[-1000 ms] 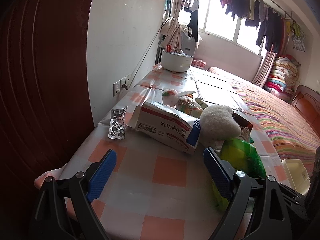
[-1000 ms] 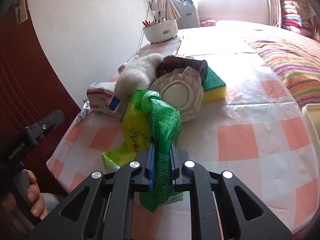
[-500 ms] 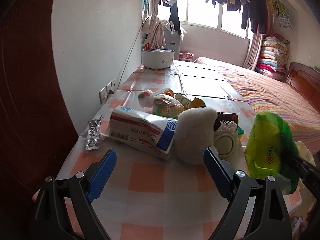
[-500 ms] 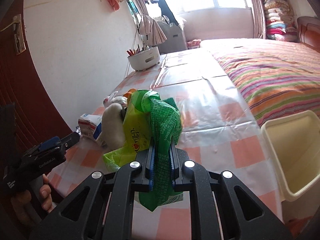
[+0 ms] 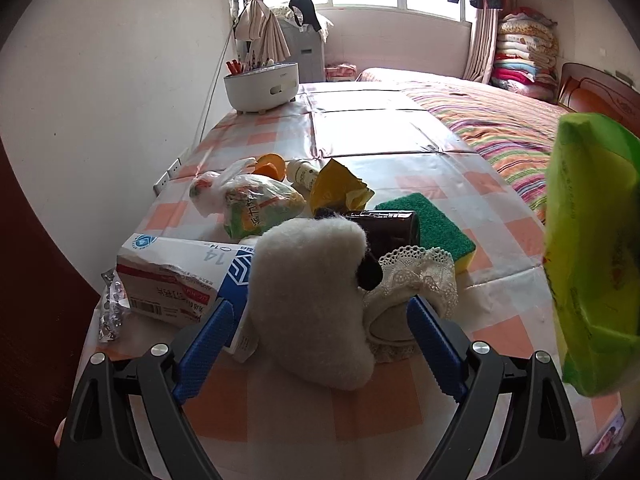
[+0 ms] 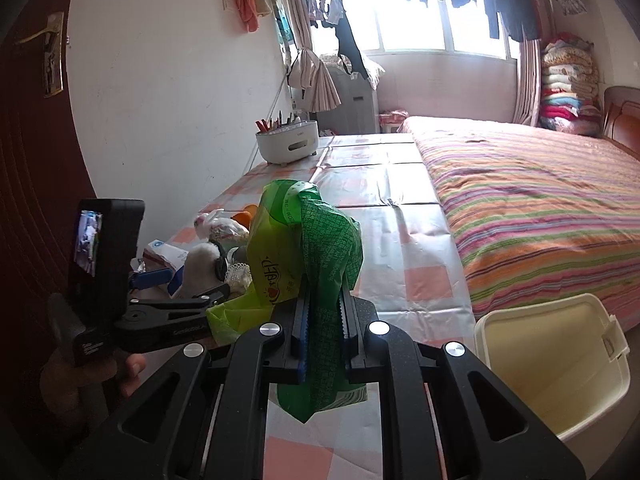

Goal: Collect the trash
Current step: 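Lift the green bag with the right tool while the left tool grasps the white plush toy, then carry both items to the cream bin while the right tool drops the bag in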

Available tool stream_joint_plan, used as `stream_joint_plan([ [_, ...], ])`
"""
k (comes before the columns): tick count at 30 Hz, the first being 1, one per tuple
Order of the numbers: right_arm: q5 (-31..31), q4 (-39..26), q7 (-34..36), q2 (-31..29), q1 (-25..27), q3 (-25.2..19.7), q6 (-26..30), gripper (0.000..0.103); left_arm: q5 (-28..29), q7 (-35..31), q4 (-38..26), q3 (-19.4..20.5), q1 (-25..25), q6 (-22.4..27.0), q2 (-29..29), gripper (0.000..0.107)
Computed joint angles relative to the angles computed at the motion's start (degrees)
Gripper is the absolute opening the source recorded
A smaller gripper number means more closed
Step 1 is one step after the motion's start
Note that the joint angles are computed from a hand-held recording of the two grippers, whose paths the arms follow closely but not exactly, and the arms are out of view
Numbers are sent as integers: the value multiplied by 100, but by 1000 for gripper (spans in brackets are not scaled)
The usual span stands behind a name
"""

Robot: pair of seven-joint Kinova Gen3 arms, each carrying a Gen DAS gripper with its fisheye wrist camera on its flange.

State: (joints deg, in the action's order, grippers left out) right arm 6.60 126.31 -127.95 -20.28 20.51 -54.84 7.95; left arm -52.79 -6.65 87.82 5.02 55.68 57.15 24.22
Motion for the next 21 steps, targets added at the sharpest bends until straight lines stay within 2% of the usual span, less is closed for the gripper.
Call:
stream_joint_plan([
  [2,-76,113,25,14,-354,374,-79,11,159,-91,-79,14,-116,-6,74,86],
  [4,-127,198,49,-47,-560,616,-146,11,89,121,59,-69,-102,-222,30,86],
  [8,-273,367,149,-30,-1094,1210,-239,11,-112,383,132,-145,-9,-183,44,84],
  [10,-375,444,192,0,-1431,1585,-280,11,-242,488,218,-85,-16,-211,21,57],
  [11,-415,479,206,-9,-1526,1704,-300,11,-216,439,165,-129,33,-114,66,52],
  [15,-547,578,226,-161,-1576,1849,-330,11,-367,505,287,-86,52,-157,30,46],
  [21,-703,713,270,-387,-1545,2025,-347,11,-811,1052,621,-21,134,-471,-206,41],
])
